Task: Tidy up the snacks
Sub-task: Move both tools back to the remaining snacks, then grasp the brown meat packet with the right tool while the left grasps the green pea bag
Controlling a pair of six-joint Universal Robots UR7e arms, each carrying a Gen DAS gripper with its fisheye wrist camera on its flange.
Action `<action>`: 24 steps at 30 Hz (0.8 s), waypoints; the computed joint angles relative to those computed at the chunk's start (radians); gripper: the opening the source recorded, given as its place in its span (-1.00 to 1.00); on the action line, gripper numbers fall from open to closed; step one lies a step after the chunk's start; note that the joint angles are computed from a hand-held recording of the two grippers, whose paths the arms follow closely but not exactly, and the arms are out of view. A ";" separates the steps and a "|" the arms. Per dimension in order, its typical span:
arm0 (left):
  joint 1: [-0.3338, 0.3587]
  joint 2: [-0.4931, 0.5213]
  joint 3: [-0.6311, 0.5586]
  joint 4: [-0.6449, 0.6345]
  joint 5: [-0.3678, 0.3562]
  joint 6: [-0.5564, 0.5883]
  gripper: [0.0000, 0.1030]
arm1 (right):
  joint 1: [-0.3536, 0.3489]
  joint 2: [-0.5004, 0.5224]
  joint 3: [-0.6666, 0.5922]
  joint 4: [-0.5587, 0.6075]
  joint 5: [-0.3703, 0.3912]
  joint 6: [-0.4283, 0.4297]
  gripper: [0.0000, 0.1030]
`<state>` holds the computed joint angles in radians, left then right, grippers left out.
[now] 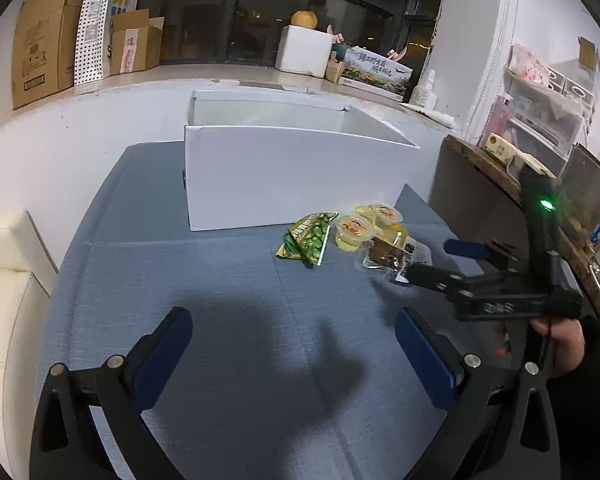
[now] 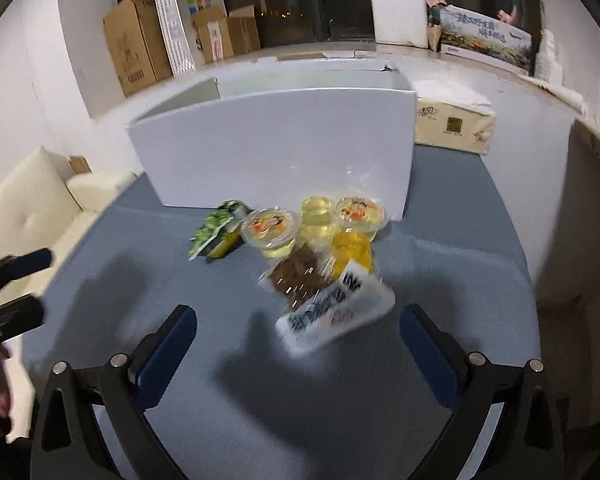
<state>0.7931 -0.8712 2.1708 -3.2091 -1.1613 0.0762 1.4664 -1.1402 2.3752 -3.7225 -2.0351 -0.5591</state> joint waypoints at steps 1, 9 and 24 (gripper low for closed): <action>0.003 0.001 0.000 0.004 -0.007 -0.004 1.00 | 0.002 0.013 -0.026 0.028 -0.018 -0.005 1.00; 0.012 0.005 -0.006 0.006 -0.016 -0.006 1.00 | -0.001 0.110 -0.119 0.089 -0.132 -0.016 1.00; 0.031 0.060 -0.057 0.031 0.016 -0.003 1.00 | -0.030 0.032 0.031 -0.053 0.042 -0.006 -0.05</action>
<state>0.8238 -0.8114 2.1135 -3.1784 -1.1450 0.0735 1.4364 -1.1080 2.4061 -3.7753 -1.9933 -0.5648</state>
